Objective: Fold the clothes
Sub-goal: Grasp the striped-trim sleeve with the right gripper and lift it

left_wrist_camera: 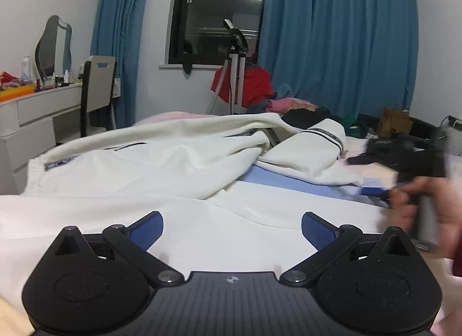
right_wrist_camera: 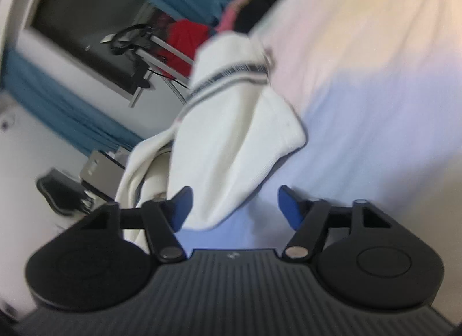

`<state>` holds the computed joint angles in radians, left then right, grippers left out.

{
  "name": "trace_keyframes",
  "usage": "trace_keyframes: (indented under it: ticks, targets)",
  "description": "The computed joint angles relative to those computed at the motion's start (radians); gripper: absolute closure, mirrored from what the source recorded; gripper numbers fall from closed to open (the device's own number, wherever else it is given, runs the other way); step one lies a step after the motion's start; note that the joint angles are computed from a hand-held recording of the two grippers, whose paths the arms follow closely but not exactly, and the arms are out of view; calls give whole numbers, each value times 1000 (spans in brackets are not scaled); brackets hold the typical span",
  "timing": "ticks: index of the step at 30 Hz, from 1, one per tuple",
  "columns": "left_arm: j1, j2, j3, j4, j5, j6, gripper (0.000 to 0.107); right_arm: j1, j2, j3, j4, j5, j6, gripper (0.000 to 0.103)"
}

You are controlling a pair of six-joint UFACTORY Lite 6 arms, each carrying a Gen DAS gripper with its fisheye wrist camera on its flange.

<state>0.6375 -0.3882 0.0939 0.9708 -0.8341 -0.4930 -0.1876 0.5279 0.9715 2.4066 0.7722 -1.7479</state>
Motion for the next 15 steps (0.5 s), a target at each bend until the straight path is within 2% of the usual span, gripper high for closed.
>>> trace_keyframes:
  ticks: [3, 5, 6, 7, 9, 15]
  targets:
    - [-39, 148, 28, -119, -84, 144, 4, 58, 134, 145, 157, -24, -93, 36]
    - [-77, 229, 51, -197, -112, 205, 4, 90, 173, 189, 271, -19, -151, 42]
    - [-88, 256, 71, -202, -99, 191, 4, 104, 186, 213, 309, -41, -168, 65]
    - [-97, 281, 93, -200, -81, 168, 4, 112, 198, 240, 322, -76, -170, 93]
    - [-87, 318, 129, -158, -65, 102, 4, 125, 217, 286, 349, -135, -182, 96]
    - [-38, 358, 194, -36, 14, -86, 4, 111, -3, 31, 579, -18, -466, 97]
